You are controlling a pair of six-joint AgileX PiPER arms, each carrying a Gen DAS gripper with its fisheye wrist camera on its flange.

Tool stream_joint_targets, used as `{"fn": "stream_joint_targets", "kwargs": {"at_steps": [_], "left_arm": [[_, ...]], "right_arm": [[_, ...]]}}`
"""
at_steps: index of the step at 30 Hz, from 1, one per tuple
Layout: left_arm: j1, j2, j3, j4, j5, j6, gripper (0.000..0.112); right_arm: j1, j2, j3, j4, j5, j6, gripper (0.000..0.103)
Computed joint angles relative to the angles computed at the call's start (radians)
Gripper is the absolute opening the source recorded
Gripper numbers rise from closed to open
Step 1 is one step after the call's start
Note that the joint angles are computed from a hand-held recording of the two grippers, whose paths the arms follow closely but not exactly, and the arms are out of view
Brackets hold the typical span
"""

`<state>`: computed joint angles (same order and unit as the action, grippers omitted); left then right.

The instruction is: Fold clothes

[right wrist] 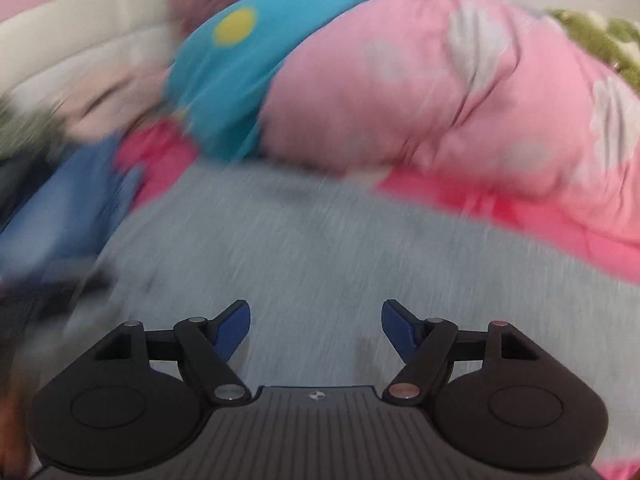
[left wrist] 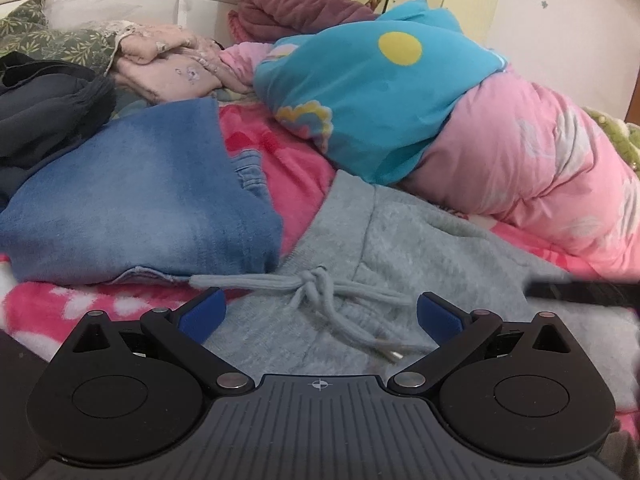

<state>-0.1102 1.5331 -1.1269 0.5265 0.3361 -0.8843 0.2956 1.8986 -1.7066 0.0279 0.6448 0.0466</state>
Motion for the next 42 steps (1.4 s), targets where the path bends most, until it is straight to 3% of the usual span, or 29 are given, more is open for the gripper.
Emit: {"fn": "stream_joint_targets", "kwargs": {"at_steps": [3, 5, 6, 8, 10, 13, 16, 18, 19, 21, 24, 28, 30, 33, 37, 39, 42], "left_arm": [[0.013, -0.003, 0.0, -0.027, 0.004, 0.02, 0.103], [0.022, -0.002, -0.003, -0.057, 0.005, 0.044, 0.102], [0.027, 0.001, -0.007, -0.082, 0.004, 0.064, 0.102], [0.034, 0.009, -0.018, -0.12, 0.008, 0.097, 0.102], [0.033, 0.017, -0.028, -0.128, 0.018, 0.107, 0.102], [0.029, 0.016, -0.021, -0.105, 0.016, 0.095, 0.103], [0.029, 0.018, -0.018, -0.095, 0.022, 0.093, 0.103], [0.034, 0.019, -0.018, -0.101, 0.025, 0.098, 0.103], [0.037, 0.019, -0.019, -0.106, 0.026, 0.101, 0.103], [0.043, 0.023, -0.025, -0.127, 0.03, 0.117, 0.103], [0.036, 0.027, -0.032, -0.101, 0.042, 0.091, 0.102], [0.008, 0.003, -0.015, 0.039, 0.054, -0.049, 0.102], [-0.024, -0.033, 0.018, 0.206, 0.058, -0.202, 0.102], [-0.091, -0.109, 0.086, 0.404, 0.059, -0.37, 0.102], [-0.282, -0.224, 0.154, 0.473, 0.171, -0.442, 0.102], [-0.416, -0.273, 0.184, 0.469, 0.226, -0.451, 0.103], [-0.64, -0.256, 0.166, 0.478, 0.376, -0.481, 0.103]], "right_arm": [[0.014, 0.16, -0.193, -0.057, 0.102, 0.137, 0.07], [0.057, 0.139, -0.132, -0.139, 0.092, 0.202, 0.071], [0.08, 0.091, -0.042, -0.153, 0.038, 0.195, 0.07], [0.106, -0.025, 0.116, -0.06, -0.002, 0.086, 0.071], [0.091, -0.103, 0.189, 0.099, 0.014, -0.097, 0.072], [0.059, -0.093, 0.115, 0.143, 0.048, -0.159, 0.072], [0.052, 0.027, -0.063, -0.063, 0.017, 0.059, 0.072], [0.049, 0.139, -0.198, -0.16, 0.082, 0.194, 0.072], [0.047, 0.177, -0.235, -0.159, 0.125, 0.226, 0.072], [0.052, 0.183, -0.193, -0.177, 0.116, 0.263, 0.074], [0.064, -0.014, 0.087, 0.002, 0.009, 0.04, 0.076], [-0.017, -0.31, 0.384, 0.378, 0.054, -0.229, 0.079], [-0.072, -0.452, 0.501, 0.41, 0.036, -0.269, 0.08], [-0.145, -0.635, 0.63, 0.288, 0.009, -0.176, 0.08], [-0.258, -0.795, 0.739, 0.243, 0.037, -0.216, 0.08], [-0.338, -0.852, 0.778, 0.319, 0.062, -0.312, 0.08], [-0.495, -0.901, 0.819, 0.51, 0.13, -0.523, 0.08]]}}
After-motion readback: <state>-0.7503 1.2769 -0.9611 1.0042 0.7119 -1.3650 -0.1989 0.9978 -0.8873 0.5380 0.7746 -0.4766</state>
